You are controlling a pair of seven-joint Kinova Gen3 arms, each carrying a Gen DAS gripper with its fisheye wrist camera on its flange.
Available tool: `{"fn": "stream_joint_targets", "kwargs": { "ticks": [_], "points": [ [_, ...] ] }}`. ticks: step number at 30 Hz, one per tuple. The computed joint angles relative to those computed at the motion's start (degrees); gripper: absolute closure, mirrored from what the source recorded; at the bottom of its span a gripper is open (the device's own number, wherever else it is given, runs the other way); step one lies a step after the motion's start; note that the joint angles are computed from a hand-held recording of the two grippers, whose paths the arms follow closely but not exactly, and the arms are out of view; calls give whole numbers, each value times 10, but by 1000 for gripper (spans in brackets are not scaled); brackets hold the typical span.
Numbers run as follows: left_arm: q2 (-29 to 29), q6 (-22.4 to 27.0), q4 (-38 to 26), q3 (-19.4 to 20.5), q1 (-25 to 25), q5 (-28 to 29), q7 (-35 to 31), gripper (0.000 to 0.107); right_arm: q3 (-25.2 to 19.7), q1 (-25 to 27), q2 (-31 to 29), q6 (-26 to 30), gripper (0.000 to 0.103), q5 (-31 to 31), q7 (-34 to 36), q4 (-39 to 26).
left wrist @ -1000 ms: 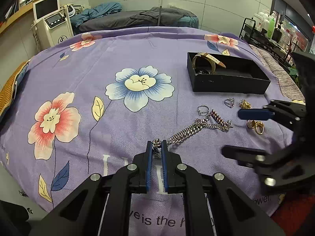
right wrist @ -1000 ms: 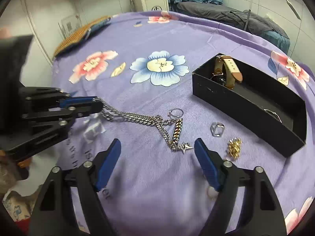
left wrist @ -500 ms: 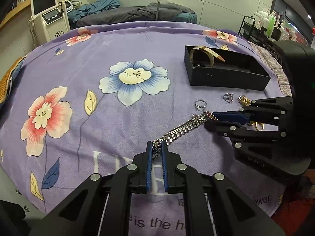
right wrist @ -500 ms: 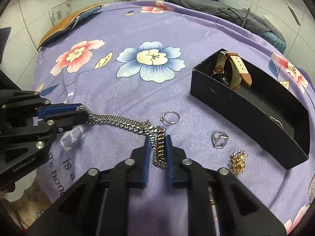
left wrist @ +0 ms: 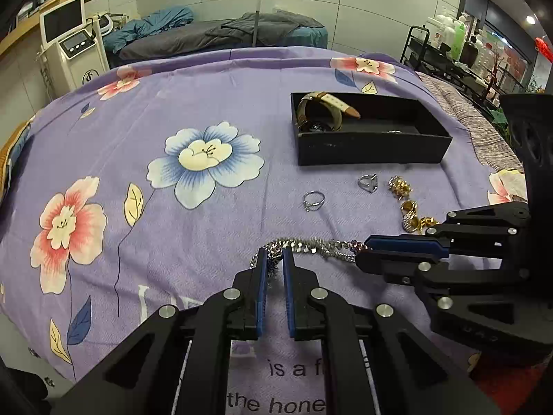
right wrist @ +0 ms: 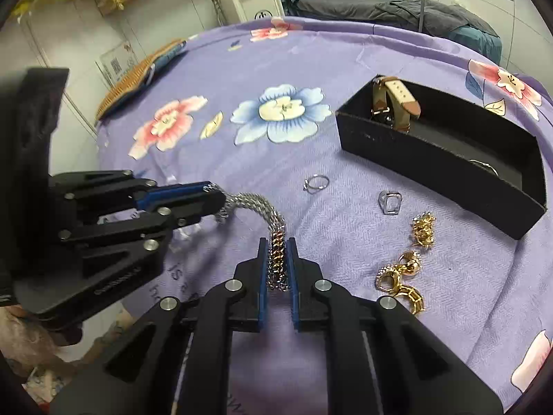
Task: Organize jewelry
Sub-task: 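Hold the chain with the left gripper while the right gripper grasps its middle, then lift the silver chain with the right gripper and lower it into the box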
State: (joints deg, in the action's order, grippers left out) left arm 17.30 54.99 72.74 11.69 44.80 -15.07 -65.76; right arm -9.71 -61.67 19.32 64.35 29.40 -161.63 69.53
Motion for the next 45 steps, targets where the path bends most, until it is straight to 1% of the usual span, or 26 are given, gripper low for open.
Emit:
{"fn": "stream_joint_targets", "kwargs": {
  "ticks": [3, 7, 11, 18, 23, 25, 28, 31, 32, 36, 37, 39, 41, 43, 44, 45],
  "points": [
    [0, 2, -10, 1, 3, -3, -4, 99, 2, -8, -15, 0, 92, 16, -18, 6],
    [3, 3, -29, 2, 8, -6, -11, 99, -2, -15, -29, 22, 92, 40, -37, 2],
    [12, 4, -53, 2, 15, -6, -21, 99, -9, -15, -48, 32, 92, 61, -62, 10],
    [31, 1, -98, 1, 28, 6, -46, 99, -26, -14, -68, 80, 92, 104, -92, 12],
    [57, -8, -156, -3, 41, 12, -74, 99, -37, -4, -84, 100, 92, 126, -105, 21],
    [74, -4, -193, -7, 47, 14, -88, 99, -40, 0, -87, 113, 92, 137, -103, 17],
    [109, 15, -263, -11, 50, 35, -109, 99, -43, 8, -95, 121, 92, 152, -102, 18],
    [140, 44, -328, -28, 63, 42, -116, 99, -46, 20, -99, 120, 92, 157, -94, 14],
    [144, 49, -339, -32, 64, 47, -118, 99, -47, 21, -100, 120, 92, 161, -92, 13],
    [147, 52, -345, -46, 69, 57, -117, 99, -49, 23, -98, 130, 92, 177, -68, -7],
    [144, 52, -339, -47, 66, 60, -118, 98, -49, 23, -97, 134, 92, 182, -62, -14],
    [130, 37, -307, -51, 64, 61, -115, 98, -47, 22, -97, 143, 92, 189, -49, -26],
    [119, 32, -280, -44, 52, 70, -115, 91, -45, 23, -98, 147, 92, 191, -36, -40],
    [106, 15, -249, -33, 41, 83, -122, 57, -44, 21, -96, 152, 92, 197, -23, -54],
    [98, 2, -232, -33, 41, 82, -118, 52, -44, 19, -93, 157, 92, 200, -13, -63],
    [94, -6, -222, -29, 39, 85, -119, 52, -42, 17, -88, 164, 92, 204, 2, -77]
  ]
}}
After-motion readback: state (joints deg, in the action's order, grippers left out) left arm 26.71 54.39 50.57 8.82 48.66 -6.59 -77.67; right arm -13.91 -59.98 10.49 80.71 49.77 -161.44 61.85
